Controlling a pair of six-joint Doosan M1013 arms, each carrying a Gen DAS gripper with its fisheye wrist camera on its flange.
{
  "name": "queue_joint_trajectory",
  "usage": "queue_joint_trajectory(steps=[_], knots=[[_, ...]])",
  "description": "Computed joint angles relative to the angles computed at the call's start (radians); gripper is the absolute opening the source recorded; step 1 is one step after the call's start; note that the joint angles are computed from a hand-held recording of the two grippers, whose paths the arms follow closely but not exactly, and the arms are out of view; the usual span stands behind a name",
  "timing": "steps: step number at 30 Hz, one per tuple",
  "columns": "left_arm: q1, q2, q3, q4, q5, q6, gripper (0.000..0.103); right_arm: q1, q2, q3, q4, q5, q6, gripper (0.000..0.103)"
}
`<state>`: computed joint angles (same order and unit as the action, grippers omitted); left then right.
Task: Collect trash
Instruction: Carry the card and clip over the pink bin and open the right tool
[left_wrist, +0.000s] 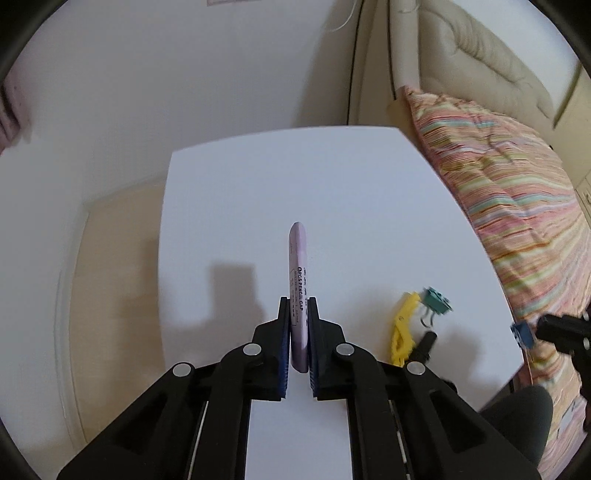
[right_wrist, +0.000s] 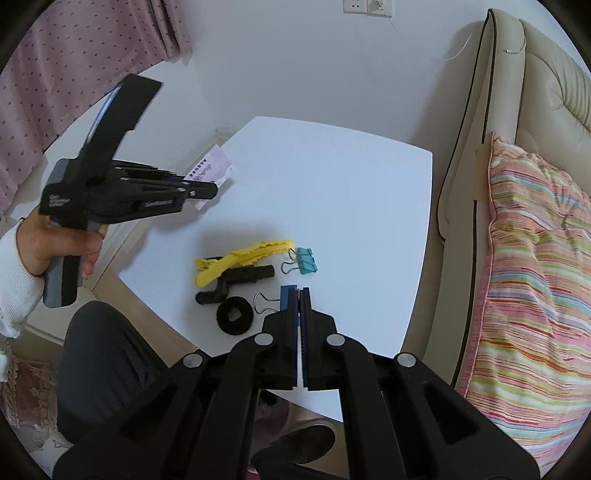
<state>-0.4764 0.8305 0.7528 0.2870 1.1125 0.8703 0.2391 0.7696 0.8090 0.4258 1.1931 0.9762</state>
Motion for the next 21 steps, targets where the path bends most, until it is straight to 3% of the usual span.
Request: queue_joint_trajectory(steps=[8, 21], knots=[[-0.037, -0.112, 0.161, 0.059, -0.133, 0.014, 0.008, 0.001, -0.038, 0.045, 0.019, -0.027, -0.027, 0.001], [-0.103, -0.23, 0.33, 0.086, -0.298, 0.015, 0.008, -0.01, -0.141, 0.189, 0.086, -0.099, -0.102, 0.001]])
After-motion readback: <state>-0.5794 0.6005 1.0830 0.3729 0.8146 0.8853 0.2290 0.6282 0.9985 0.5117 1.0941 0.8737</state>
